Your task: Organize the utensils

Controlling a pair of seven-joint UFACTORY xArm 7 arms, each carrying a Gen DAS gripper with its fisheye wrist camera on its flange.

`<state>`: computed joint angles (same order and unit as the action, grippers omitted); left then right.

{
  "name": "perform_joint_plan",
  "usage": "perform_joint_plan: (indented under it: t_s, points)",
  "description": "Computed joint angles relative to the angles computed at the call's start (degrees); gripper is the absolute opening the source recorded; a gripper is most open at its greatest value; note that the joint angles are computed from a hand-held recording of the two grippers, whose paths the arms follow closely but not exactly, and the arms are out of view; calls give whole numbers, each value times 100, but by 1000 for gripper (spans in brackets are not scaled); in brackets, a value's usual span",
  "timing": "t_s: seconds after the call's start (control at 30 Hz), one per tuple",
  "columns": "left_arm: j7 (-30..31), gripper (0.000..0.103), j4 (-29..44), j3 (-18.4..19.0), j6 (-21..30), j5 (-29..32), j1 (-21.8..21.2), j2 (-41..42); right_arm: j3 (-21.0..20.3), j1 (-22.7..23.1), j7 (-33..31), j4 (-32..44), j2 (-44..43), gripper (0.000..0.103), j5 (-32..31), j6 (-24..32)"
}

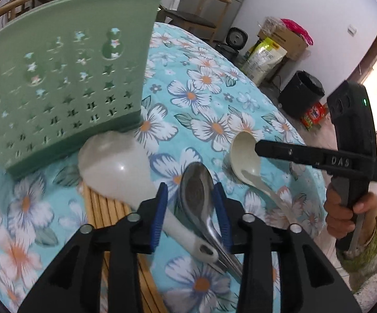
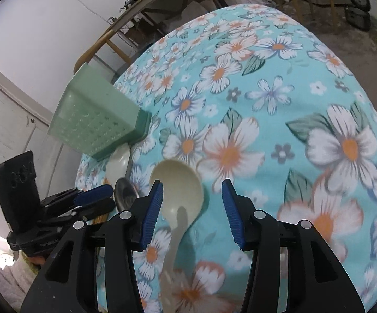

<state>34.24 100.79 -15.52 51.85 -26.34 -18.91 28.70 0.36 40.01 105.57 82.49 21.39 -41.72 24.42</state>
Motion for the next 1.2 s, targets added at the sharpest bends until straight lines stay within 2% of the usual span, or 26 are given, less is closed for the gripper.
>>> perform_joint_plan:
  t_s: [0.1,0.33,0.43,0.53,0.6,0.63,0.7,0.77,0.93,1.03,1.13,1.2]
  points:
    - [-133,37,469,32,327,140,-61,334,25,-180,-331,-21,67,46,134,-330]
    - [-198,37,987,-48,781,36,-28,717,144,-482,-1596,13,318,45,1025,-989]
    - [-218,36,1067,-51,891,7,-40,767,278,-591,-2202,69,402,38,1483,-1110]
    - [-244,29,1068,-16,925,65,-83,765,376,-629,-2698,170,523,33,1865,-1163]
    - [-286,20,1063,2,924,94,-109,764,326,-554,-2881,217,553,26,2029,-1110]
    - [-304,17,1052,12,905,106,-115,755,295,-519,-2976,283,603,23,2112,-1068]
    - [-314,12,998,-1,869,60,-80,724,209,-428,-3086,283,616,10,2268,-1052]
    - [-360,8,907,12,818,39,-61,666,56,-274,-3061,256,594,5,2304,-1015]
    - [-418,4,575,27,645,-29,11,409,-422,310,-2433,299,382,4,1741,-463]
    - [-539,3,349,54,496,-87,56,181,-560,618,-1962,534,217,4,1067,302]
    - [-514,3,-8,55,202,-247,176,-219,-551,735,-1726,823,111,4,530,915]
    - [-418,3,-279,72,-157,-377,253,-577,-559,845,-1691,1185,66,4,88,1507]
